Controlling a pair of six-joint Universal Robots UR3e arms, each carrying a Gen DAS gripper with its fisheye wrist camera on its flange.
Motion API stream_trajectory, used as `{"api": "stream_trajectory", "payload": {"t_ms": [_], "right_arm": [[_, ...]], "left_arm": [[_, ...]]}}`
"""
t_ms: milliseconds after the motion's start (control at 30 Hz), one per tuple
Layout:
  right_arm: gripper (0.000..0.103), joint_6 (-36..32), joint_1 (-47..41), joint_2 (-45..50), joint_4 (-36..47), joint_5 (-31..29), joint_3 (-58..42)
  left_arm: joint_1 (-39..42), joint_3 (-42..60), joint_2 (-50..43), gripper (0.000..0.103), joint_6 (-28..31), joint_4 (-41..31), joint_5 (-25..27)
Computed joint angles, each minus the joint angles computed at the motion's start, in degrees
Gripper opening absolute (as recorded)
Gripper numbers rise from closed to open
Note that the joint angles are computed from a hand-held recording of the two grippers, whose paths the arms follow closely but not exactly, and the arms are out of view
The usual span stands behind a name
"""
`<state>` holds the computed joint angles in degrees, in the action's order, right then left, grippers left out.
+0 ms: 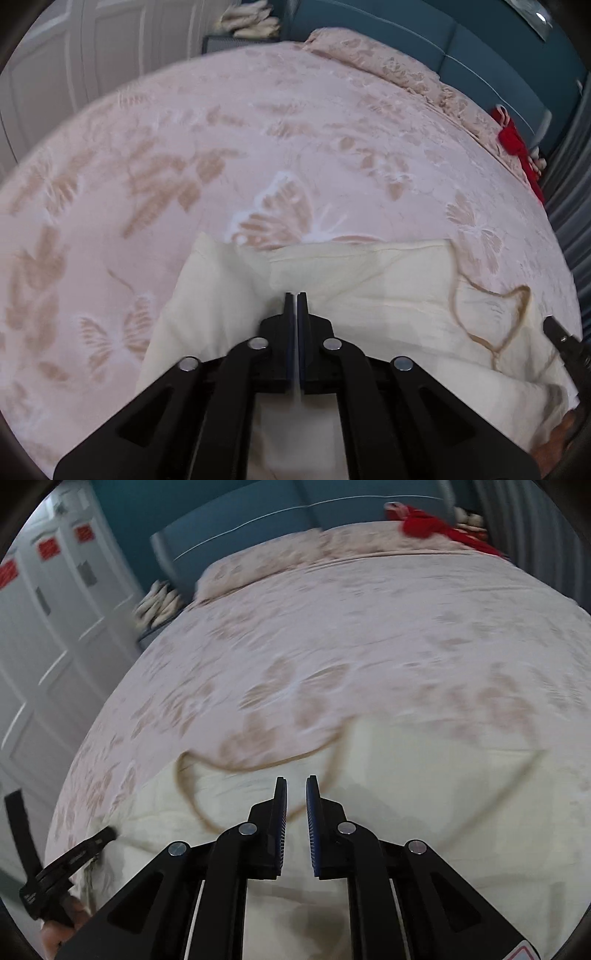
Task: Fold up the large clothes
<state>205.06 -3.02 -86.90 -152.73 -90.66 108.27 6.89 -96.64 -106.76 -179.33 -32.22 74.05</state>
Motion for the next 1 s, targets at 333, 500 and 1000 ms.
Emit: {"api": "stream_trajectory", "payload": {"t_ms": [333, 500, 1000], "right_arm": [[0.034, -8.2, -18.5, -8.0, 3.8, 8.7, 11.3], [0.027, -13.4, -16.7, -6.0, 1.4, 6.2, 13.1], [0.0, -9.8, -20.7, -7.9, -12.7, 4.4, 24.0]], "left_arm": [[-20.9, 30.6, -12.3, 0.062, -3.5, -18.9, -7.5], [-26.7, 52.9, -29.8, 0.053, -7.5, -30.2, -5.4], [-22.3, 24.3, -19.3, 0.0, -16.2, -3.9, 0.4]]}}
